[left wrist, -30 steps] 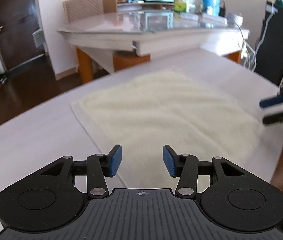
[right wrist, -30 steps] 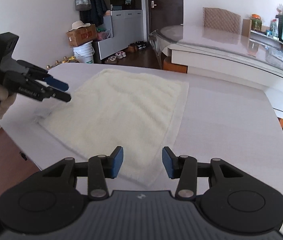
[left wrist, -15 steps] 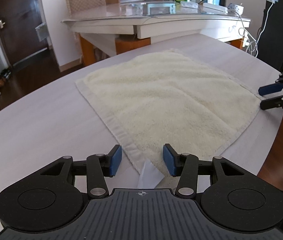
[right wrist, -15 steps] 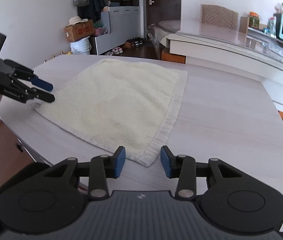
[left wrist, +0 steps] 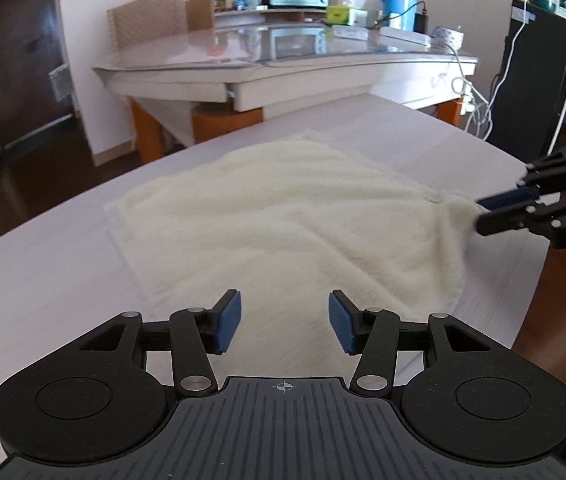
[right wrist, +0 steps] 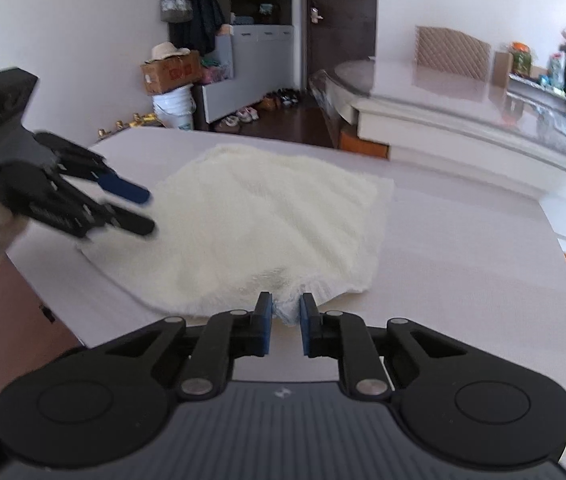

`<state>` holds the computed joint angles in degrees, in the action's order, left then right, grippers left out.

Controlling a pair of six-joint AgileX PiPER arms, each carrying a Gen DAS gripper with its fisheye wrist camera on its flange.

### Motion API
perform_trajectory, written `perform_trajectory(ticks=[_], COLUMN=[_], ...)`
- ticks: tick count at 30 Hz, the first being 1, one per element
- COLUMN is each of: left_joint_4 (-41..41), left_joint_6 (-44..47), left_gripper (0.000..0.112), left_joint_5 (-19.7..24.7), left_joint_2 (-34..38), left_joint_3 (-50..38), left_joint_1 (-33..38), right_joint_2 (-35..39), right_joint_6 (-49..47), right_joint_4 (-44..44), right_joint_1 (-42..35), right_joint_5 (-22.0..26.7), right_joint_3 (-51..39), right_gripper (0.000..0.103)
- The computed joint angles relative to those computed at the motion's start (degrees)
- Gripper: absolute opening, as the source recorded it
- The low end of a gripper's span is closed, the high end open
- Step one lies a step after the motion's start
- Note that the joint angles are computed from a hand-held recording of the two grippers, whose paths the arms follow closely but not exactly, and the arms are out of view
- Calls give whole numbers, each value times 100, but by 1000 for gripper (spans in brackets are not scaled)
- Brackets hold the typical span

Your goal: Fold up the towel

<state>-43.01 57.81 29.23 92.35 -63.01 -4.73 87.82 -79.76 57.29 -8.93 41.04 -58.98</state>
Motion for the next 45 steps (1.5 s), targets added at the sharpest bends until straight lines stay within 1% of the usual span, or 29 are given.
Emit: perform_trajectory(ticks=[4,7,8,9,10,13,15,19,22,24,29,31,34,36,39,41,44,45], left_joint_4=[-122,-4,9,-113,-148,-248,-275,-367,-318,-220,-118,0,129,96,-164,-341,-587,-656], left_joint_6=[8,-59,-52,79,98,196,230,324,313,249,125,34,-26,79,356,485,702,770], left_gripper=[53,54,55,55,55,56,56,58,59,59,61,63,63,63,63,63,63,63], left_joint_5=[-155,-224,-265,-294,-269,-243,-224,-207,-235,-260,-182,-150,-91,-115,-35,-24,-4,92], left_joint_2=[155,297,330,336,340,350,367,391,417,447,602,728,890,930,995,1075,1161,1223], left_joint_3=[-75,-132,-117,-84,-90,-87,-119,-208,-253,-292,-504,-688,-903,-936,-992,-1053,-1112,-1188], left_joint_1=[-153,-235,-260,-249,-231,-198,-199,-251,-303,-348,-411,-507,-610,-650,-629,-620,-599,-581], right_joint_2=[247,485,558,605,632,622,590,475,327,289,149,217,357,572,789,977,1027,1010], right_joint_6=[22,52,53,32,-9,-178,-327,-856,-1275,-1377,-2262,-2390,-2338,-2093,-1950,-1794,-2158,-2334], right_joint_4=[30,-63,-96,-90,-51,104,80,96,-130,-223,-468,-611,-647,-837,-1050,-1345,-1471,-1437], right_joint_1=[320,487,520,524,504,385,345,276,332,309,483,629,685,721,725,729,716,705], right_joint_5=[-125,-190,-189,-154,-91,76,83,113,-129,-133,-733,-850,-780,-556,-312,-60,80,52], right_joint_3=[-322,-503,-554,-590,-612,-620,-604,-537,-478,-485,-242,-300,-490,-824,-1153,-1445,-1489,-1441], right_gripper=[17,21,25,28,33,35,41,42,42,42,44,44,47,47,47,47,47,47])
